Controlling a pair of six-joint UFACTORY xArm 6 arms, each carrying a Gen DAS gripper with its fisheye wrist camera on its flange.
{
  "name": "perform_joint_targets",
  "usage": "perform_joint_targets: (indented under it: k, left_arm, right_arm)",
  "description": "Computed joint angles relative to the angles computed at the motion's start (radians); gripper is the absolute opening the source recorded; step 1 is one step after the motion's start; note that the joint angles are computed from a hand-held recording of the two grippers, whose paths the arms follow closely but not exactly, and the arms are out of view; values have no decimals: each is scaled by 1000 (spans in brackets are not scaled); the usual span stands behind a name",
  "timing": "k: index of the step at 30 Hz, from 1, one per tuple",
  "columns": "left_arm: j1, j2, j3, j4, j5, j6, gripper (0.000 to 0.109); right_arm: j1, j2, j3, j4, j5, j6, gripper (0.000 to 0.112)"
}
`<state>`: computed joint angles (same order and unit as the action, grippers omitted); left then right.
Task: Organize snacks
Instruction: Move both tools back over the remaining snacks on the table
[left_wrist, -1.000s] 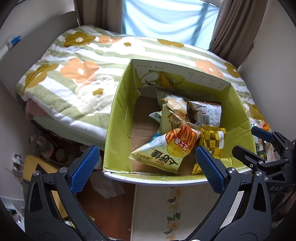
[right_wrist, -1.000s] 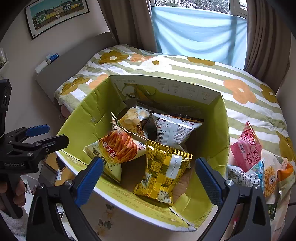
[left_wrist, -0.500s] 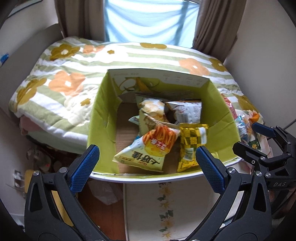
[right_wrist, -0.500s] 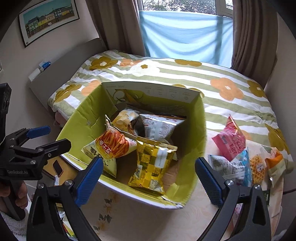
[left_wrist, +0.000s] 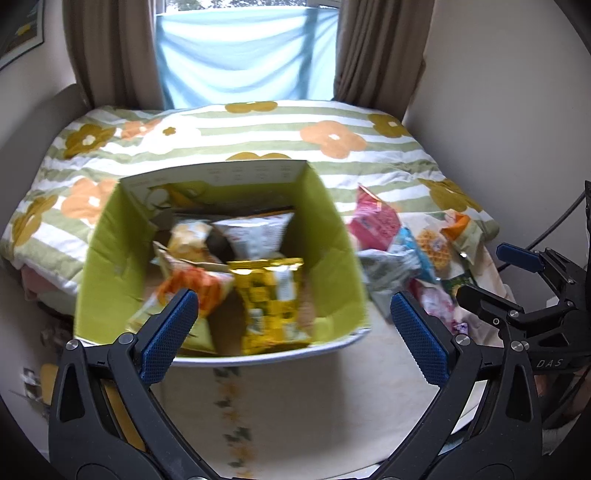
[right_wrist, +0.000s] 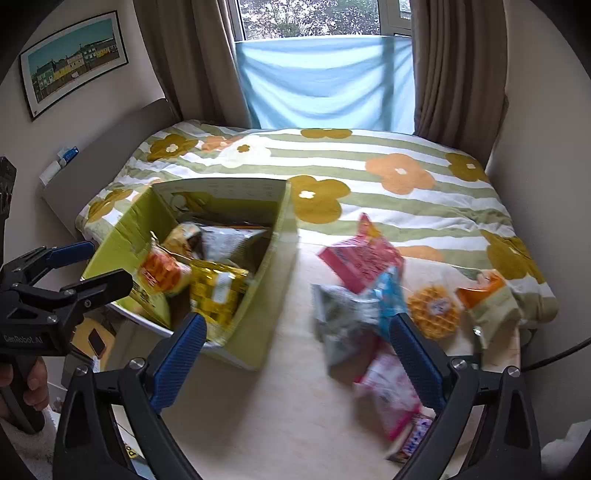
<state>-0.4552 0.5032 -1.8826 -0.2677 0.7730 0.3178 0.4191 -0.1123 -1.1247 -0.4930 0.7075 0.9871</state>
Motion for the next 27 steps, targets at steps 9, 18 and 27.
perform_joint_targets:
  k: [9,18,27]
  left_arm:
    - [-168,-49,126,71,-76,-180,103]
    - [-291,-57,213,82,-66,-289,103]
    - [-361,-69,322,69,-80,-240,103]
  right_arm:
    - [-139,-331,327,113,-4,-239,99]
    - [-296,-562,575,320,-48,-489,99]
    - [-359,-583,664,472,-23,-598,100]
